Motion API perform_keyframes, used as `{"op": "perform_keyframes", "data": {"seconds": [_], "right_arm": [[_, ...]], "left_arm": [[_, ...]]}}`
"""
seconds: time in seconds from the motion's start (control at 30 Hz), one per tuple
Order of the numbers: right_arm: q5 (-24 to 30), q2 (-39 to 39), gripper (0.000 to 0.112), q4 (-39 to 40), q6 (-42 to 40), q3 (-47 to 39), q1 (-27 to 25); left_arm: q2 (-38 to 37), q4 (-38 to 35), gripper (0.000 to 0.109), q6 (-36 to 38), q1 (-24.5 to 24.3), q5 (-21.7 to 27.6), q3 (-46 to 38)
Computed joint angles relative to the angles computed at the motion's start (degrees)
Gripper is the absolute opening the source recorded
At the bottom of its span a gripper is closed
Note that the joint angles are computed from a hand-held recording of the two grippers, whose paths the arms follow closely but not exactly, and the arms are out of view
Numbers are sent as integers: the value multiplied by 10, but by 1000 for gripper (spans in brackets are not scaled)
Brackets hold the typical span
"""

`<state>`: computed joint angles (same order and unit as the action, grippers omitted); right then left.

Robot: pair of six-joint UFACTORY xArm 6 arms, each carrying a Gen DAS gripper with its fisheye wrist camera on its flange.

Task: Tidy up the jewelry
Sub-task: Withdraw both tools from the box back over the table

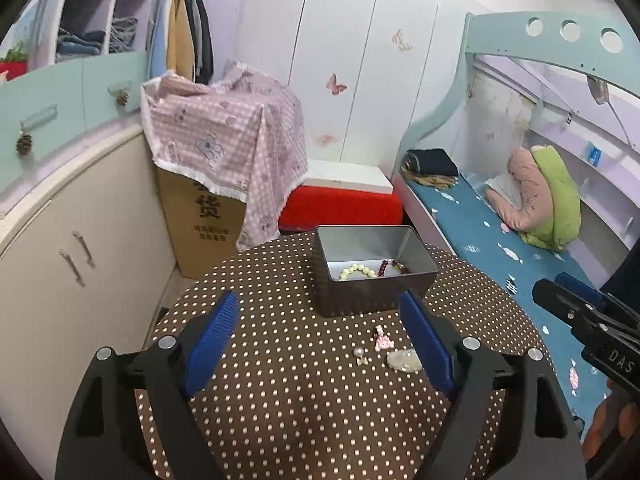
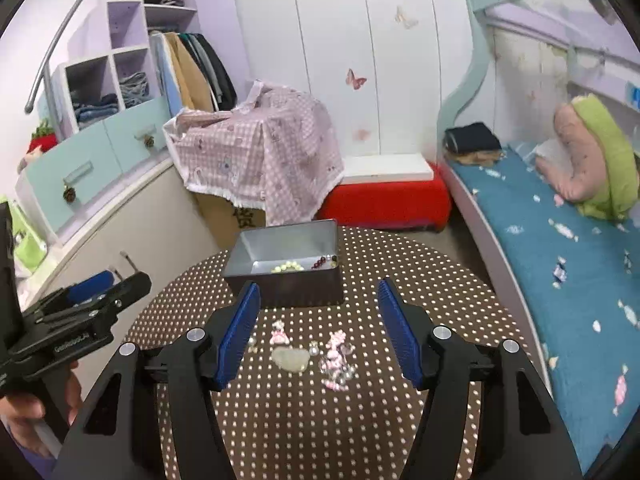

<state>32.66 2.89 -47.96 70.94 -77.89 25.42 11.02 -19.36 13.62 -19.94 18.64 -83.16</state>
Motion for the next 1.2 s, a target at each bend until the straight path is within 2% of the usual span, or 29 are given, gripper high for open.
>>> {"op": "perform_keyframes", "data": {"seconds": [0.2,0.37,0.6,0.87,1.2], "right_arm": [[31,-31,67,-45,27,22,30],[58,-39,68,-79,46,21,49],[63,-53,68,-95,58,32,49],[46,-44,68,-70,46,39,26],[9,-2,68,-1,11,51,-13]], "left_arm": [[-58,-1,85,14,-16,-42,68],[-76,73,85,-32,-24,-79,91],[-82,98,85,-48,-32,-117,105],[-56,133,86,-83,-29,-107,83],[25,163,86,-111,-21,-40,20]]}}
